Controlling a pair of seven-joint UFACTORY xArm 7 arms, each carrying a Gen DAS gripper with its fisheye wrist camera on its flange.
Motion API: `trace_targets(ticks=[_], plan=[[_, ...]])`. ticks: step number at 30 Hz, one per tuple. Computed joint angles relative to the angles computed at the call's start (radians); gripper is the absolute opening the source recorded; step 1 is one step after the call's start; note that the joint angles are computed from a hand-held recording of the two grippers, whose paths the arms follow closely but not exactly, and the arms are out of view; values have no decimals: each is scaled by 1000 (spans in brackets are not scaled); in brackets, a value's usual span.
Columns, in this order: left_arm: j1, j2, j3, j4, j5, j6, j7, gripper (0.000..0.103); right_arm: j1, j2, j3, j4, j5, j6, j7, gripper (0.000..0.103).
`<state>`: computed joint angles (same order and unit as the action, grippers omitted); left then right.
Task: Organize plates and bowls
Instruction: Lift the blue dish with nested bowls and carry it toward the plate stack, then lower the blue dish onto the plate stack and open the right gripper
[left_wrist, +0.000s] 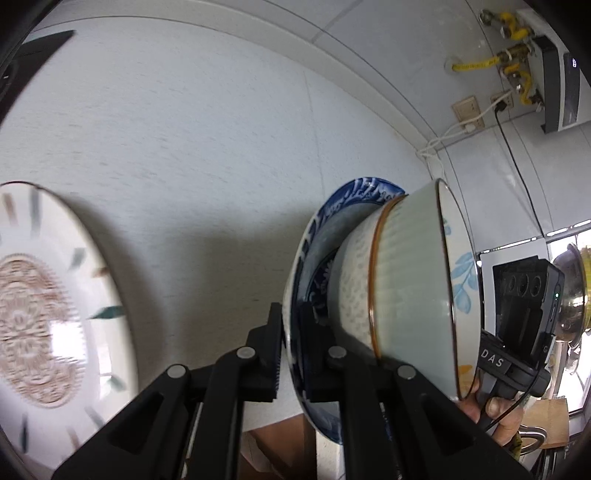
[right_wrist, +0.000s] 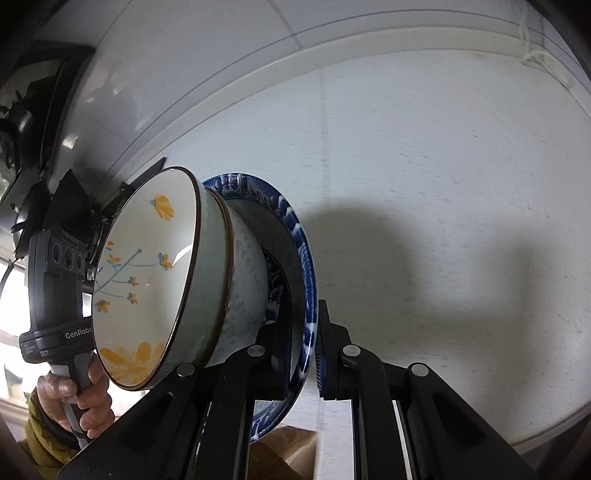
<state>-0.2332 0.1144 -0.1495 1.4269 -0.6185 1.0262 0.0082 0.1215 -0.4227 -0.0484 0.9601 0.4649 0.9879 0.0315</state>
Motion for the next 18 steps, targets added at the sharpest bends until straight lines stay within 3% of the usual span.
trace_targets(ticks=[11, 18], plan=[[179, -161, 158, -97, 56, 138, 148, 8, 166, 174, 161, 128, 46, -146, 137, 11], [250, -145, 187, -144, 77, 151, 224, 8, 225, 271, 206, 146, 8, -196, 214, 11]])
